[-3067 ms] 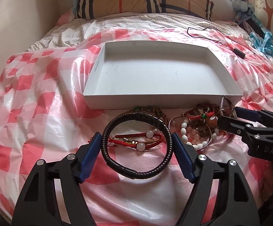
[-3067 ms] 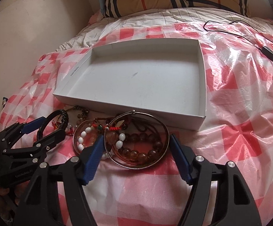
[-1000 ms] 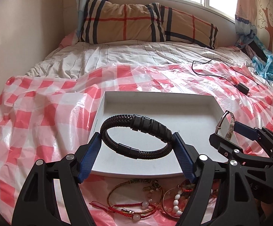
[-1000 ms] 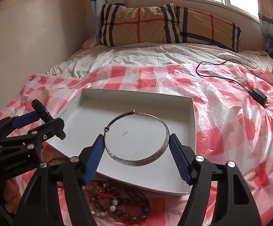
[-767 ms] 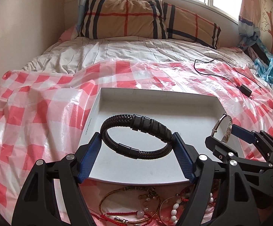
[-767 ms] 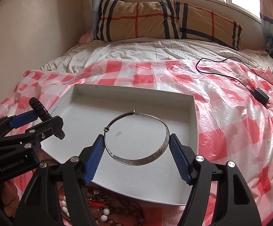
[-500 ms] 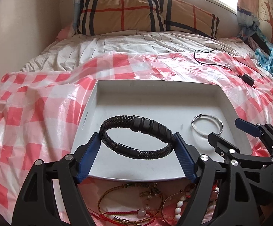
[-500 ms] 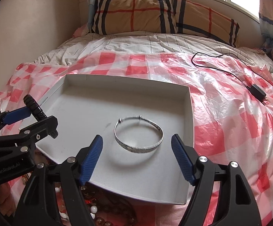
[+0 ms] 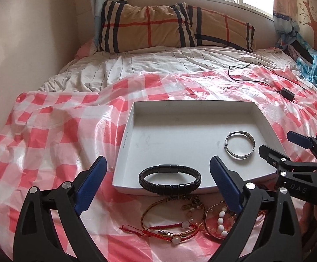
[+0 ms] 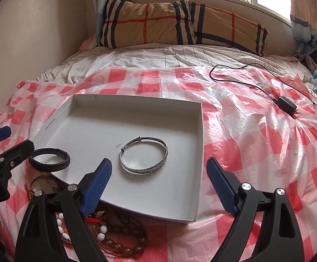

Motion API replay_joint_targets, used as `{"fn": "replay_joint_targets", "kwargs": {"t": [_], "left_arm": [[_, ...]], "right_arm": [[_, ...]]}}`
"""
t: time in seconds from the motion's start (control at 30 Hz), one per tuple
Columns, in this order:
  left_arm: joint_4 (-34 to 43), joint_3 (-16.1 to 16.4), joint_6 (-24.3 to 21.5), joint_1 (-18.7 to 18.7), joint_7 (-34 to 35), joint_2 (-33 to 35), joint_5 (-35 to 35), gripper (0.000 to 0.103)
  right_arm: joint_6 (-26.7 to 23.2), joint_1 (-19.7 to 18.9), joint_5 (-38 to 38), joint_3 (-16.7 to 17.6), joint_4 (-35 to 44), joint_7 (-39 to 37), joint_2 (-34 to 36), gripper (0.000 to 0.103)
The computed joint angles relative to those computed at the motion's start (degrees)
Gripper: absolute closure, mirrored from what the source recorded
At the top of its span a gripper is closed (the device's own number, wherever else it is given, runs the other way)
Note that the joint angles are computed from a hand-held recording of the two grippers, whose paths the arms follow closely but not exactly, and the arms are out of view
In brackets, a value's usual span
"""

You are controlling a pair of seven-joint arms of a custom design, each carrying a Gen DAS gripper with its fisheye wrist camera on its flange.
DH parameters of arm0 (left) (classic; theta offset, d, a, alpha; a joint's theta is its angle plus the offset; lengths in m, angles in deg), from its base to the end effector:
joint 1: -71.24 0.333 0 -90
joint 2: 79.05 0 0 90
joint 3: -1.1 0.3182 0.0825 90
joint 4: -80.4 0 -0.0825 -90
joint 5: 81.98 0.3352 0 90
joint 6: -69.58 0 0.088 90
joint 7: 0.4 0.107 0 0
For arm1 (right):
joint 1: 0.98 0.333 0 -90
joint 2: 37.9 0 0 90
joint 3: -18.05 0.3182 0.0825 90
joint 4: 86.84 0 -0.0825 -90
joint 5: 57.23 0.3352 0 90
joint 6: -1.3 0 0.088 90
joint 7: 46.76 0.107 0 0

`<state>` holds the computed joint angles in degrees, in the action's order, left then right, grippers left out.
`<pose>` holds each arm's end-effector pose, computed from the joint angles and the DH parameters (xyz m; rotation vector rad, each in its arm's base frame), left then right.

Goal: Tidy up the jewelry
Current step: 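Open both tools and withdraw them from the white box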

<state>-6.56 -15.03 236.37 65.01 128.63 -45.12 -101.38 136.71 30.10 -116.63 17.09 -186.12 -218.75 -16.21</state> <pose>0.6815 -0.2040 0.4440 -1.1103 2.2664 -0.9989 0.5576 0.3126 0.4201 -1.2829 2.1604 -0.9216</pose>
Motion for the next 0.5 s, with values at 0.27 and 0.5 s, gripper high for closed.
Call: {"fn": "replay_joint_targets", "kwargs": {"t": [0.27,0.5], "left_arm": [[-3.7,-3.5,0.8,4.3,5.1,-3.0,-4.0,0.009],[-7.2,-5.4,0.3,7.3,10.9,-5.9,-8.6,0.008]], "right_arm": [[-1.5,1.5,-2.3,0.3,0.4,1.4,-0.7,0.013],[-2.0,2.0,-3.8,1.2,-2.5,6.1,-3.2,0.013]]}}
